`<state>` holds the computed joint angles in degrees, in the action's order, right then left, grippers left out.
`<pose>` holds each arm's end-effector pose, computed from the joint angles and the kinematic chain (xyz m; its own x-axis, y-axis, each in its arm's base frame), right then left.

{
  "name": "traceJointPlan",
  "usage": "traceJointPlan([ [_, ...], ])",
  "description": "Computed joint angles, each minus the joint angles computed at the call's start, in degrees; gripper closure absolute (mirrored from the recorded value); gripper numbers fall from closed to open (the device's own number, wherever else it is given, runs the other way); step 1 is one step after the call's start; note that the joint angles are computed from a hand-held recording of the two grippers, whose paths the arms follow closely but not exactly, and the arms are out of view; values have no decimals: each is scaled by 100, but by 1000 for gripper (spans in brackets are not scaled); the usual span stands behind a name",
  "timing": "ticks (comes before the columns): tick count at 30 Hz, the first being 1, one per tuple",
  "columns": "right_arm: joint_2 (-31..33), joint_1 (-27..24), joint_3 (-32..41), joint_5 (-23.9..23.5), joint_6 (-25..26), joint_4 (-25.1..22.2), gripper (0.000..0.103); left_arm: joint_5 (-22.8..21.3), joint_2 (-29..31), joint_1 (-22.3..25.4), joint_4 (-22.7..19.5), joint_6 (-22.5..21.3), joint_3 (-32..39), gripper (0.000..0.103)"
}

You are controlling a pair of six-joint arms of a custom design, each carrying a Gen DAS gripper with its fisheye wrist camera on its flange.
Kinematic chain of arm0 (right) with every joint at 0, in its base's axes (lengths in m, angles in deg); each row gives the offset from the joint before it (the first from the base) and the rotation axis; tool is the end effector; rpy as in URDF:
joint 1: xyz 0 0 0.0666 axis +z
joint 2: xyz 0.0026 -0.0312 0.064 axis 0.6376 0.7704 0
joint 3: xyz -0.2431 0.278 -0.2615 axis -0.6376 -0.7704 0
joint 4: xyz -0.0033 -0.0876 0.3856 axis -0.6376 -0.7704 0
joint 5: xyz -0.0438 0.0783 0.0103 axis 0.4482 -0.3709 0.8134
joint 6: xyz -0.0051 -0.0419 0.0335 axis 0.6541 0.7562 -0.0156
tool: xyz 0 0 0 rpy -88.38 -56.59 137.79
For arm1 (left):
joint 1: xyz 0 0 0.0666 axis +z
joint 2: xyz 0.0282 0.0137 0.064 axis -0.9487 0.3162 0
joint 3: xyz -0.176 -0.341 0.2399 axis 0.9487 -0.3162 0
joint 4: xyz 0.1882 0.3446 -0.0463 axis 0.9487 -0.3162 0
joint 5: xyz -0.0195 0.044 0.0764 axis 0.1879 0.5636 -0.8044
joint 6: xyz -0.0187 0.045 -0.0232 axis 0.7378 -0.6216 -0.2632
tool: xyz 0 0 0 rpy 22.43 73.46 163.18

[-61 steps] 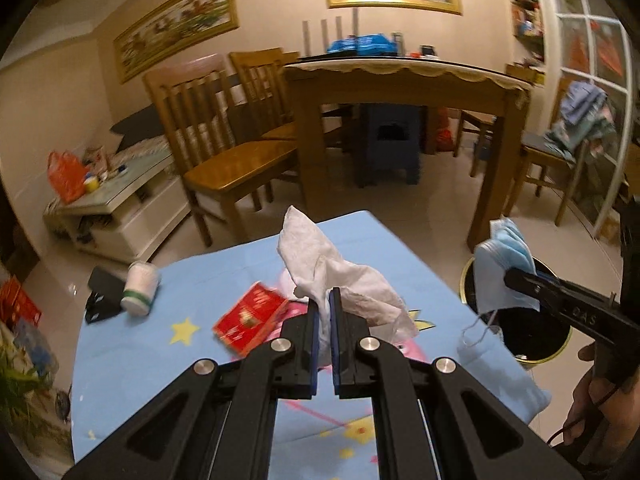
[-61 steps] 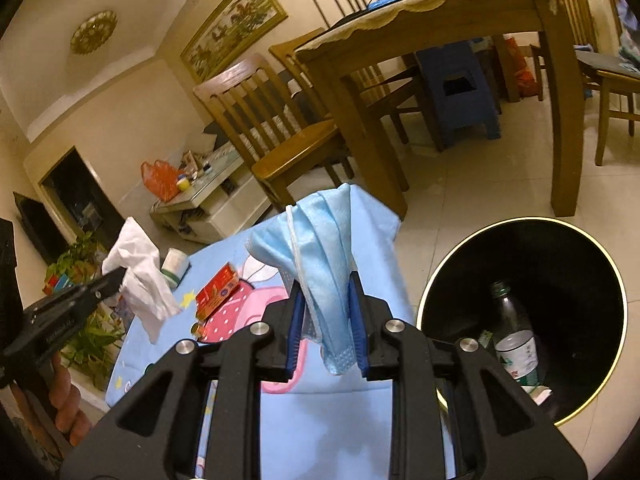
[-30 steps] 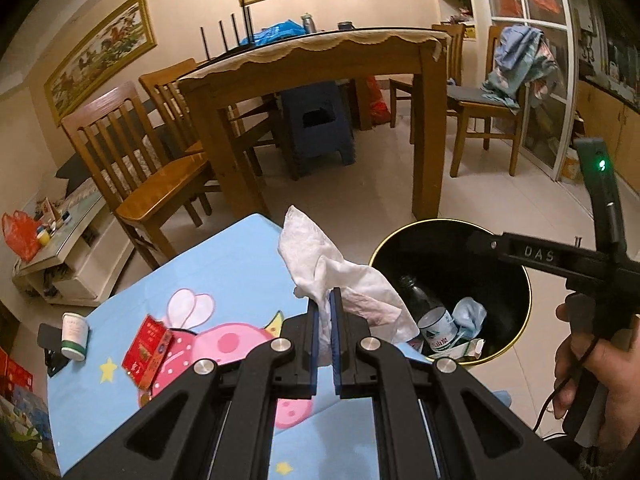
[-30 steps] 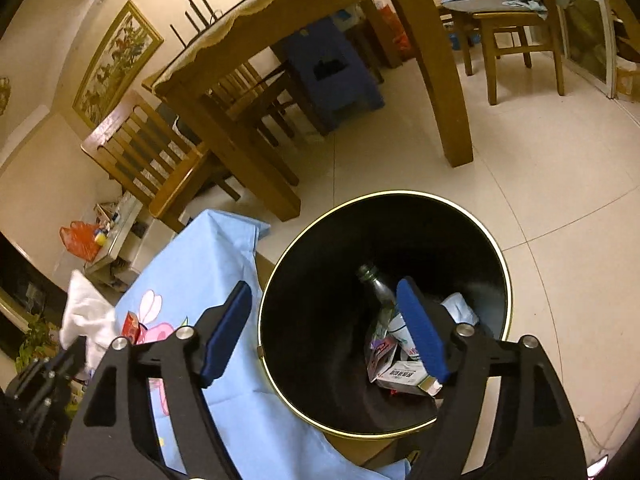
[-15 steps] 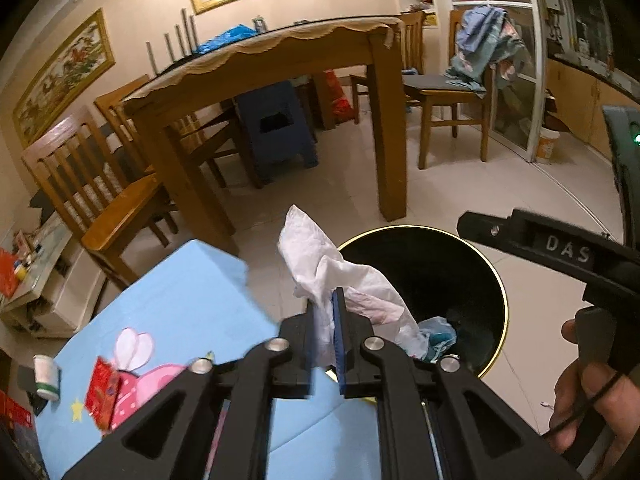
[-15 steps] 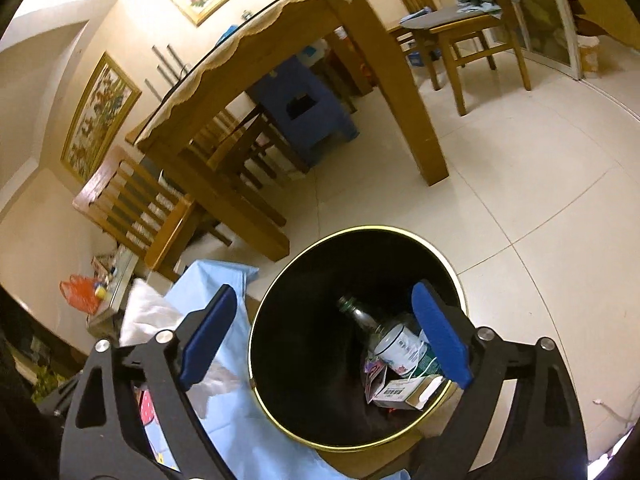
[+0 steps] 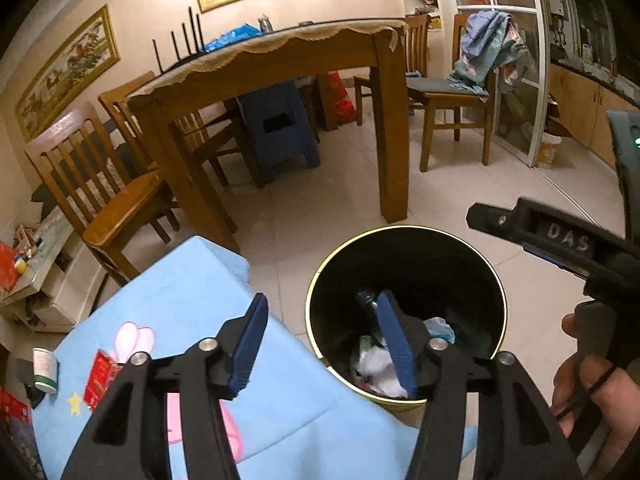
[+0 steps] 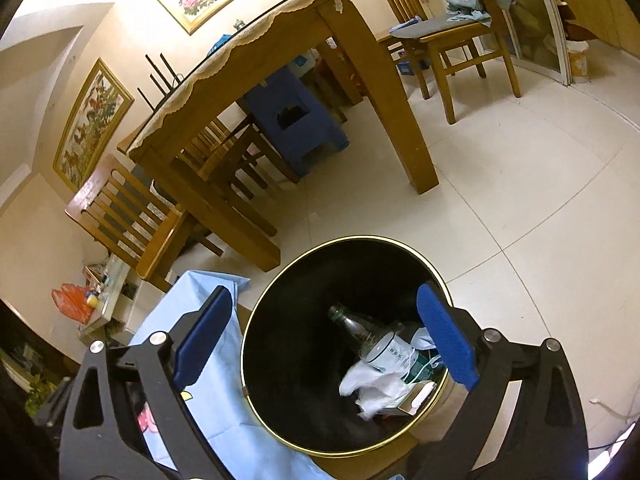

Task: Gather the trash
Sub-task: 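Move both tools back over the table toward the remaining trash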

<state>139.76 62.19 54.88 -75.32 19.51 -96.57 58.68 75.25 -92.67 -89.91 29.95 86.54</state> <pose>0.5634 0.2251 0.4814 -0.5181 0.5860 -0.6231 0.2884 0.8055 0.5177 0.5854 -0.2231 0.5149 -0.5649 0.4038 -0.7196 0.4026 0.8961 0.1868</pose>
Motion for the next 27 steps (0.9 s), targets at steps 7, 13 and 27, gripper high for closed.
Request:
traceJointPlan([
  [7, 352, 170, 542, 215, 310, -545, 10, -60, -358, 211, 109, 129, -274, 38],
  [13, 704, 382, 1070, 470, 848, -914, 9, -53, -727, 518, 200, 263, -550, 33],
  [27, 1285, 1334, 1887, 27, 2734, -532, 7, -330, -1411, 2400, -72, 852, -1529, 28],
])
